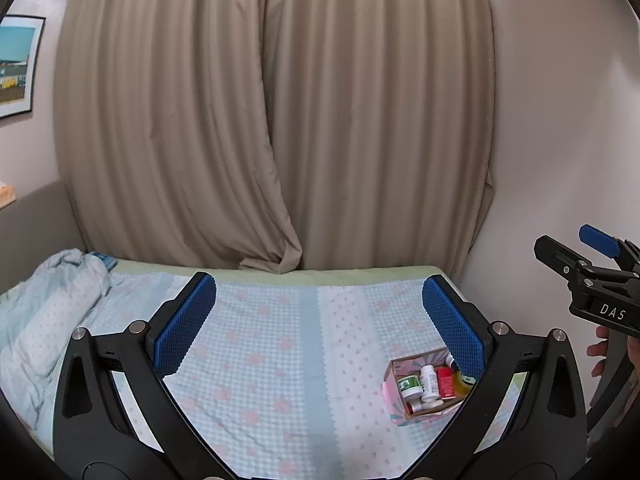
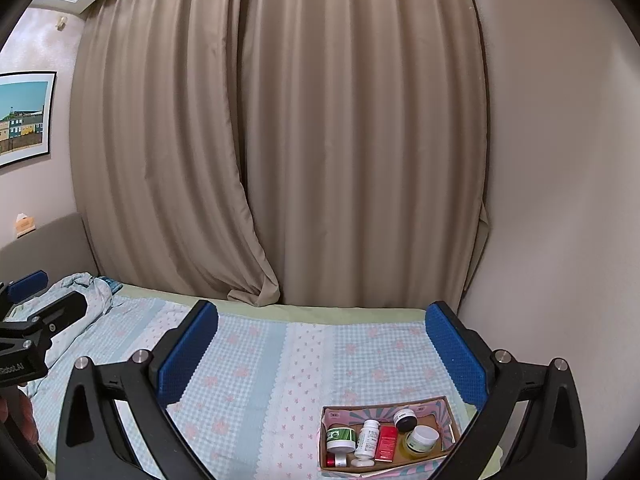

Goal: Organize rigid objects

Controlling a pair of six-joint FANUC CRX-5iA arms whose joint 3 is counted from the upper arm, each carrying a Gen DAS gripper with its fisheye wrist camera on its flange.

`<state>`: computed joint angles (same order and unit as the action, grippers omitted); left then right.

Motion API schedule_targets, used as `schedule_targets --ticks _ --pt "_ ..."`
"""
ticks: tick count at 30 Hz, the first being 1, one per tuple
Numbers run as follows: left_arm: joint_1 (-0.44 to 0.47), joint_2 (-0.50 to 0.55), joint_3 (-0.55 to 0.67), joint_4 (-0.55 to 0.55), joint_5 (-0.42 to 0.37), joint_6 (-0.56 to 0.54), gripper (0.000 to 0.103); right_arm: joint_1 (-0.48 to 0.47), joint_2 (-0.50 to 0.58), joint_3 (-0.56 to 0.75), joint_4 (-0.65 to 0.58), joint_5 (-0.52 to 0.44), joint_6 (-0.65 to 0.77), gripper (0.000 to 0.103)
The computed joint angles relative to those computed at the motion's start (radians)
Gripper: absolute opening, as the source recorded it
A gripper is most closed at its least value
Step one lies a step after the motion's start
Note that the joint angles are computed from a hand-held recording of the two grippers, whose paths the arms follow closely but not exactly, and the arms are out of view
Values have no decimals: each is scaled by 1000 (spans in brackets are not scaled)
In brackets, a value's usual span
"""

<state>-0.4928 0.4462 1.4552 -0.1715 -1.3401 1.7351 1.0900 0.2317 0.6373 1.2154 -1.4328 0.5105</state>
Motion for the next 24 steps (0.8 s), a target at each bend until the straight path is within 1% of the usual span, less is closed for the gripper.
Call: schedule_targets --ticks 2,5,12,21,24 --pt "5 0 -1 4 -2 -1 103 -1 4 7 -3 -1 4 103" --pt "13 -19 -39 13 19 1 103 -2 -1 1 -2 2 4 103" --pt "18 -14 -31 22 15 -2 103 -1 8 7 -4 -8 -8 103" --pt "27 -31 -64 33 37 -4 103 7 20 24 0 -19 -10 103" --pt "32 -54 -111 38 64 -4 103 10 24 31 2 -22 -11 103"
